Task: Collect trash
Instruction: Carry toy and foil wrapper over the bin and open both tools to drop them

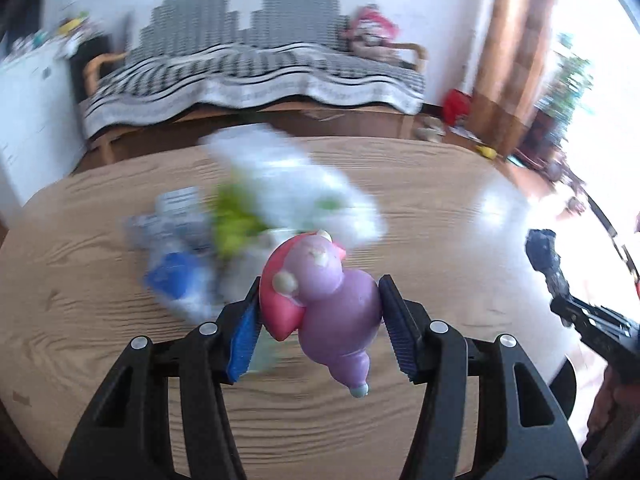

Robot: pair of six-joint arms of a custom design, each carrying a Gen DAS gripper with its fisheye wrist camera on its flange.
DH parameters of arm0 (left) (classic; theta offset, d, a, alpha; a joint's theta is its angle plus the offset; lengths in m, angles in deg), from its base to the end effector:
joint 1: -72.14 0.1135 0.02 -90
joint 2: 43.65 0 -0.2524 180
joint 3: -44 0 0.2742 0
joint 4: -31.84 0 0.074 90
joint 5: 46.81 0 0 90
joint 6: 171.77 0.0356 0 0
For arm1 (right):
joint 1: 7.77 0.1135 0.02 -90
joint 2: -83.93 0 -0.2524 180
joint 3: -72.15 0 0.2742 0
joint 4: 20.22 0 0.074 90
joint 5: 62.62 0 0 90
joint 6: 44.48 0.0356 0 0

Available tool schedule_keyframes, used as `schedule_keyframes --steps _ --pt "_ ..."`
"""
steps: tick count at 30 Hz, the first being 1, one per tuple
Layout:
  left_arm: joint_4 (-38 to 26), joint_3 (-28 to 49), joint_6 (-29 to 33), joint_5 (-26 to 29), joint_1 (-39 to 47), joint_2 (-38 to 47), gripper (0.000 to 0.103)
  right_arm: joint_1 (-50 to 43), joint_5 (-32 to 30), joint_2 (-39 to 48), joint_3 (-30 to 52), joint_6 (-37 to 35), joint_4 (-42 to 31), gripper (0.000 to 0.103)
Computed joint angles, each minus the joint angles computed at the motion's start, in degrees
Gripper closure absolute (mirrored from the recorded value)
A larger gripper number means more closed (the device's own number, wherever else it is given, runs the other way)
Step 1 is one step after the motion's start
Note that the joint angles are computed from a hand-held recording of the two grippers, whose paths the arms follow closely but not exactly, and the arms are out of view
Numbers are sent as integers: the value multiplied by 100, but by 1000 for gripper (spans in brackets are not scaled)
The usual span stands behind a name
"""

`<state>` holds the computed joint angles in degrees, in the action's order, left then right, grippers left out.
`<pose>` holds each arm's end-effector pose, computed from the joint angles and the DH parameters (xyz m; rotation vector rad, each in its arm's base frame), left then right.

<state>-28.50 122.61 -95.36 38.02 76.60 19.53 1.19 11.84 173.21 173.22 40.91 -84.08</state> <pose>0.2470 0.0225 0.3344 -0.4122 2.3143 0.0281 0.3460 0.0642 0.3365 -0.4063 2.4356 0.3685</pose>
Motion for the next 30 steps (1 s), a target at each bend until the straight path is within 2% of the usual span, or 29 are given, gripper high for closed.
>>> schedule_keyframes --steps 4,8,11,16,21,25,30 --pt "261 197 -449 -405 -1441 504 48 -1288 -322 -124 -166 -340 -120 81" --pt "634 661 -773 -700 -2847 1378 48 -2518 -523 3 -196 -650 -149 81" --pt "947 1088 -880 -684 -3640 2087 48 -3387 -465 272 -175 -950 -120 81" --pt "1389 2281 -985 -348 -4702 3821 48 -4495 -193 1104 217 -1268 -216 81" --pt "1384 3665 -1046 100 -5232 5478 48 -5131 162 2050 829 -1333 -541 81" --pt "1008 5004 -1047 384 -5452 6806 47 -5298 240 2509 1168 -1368 -771 81" --pt "512 6258 -1030 477 -5540 7936 47 -5292 273 2749 1382 -1335 -956 81"
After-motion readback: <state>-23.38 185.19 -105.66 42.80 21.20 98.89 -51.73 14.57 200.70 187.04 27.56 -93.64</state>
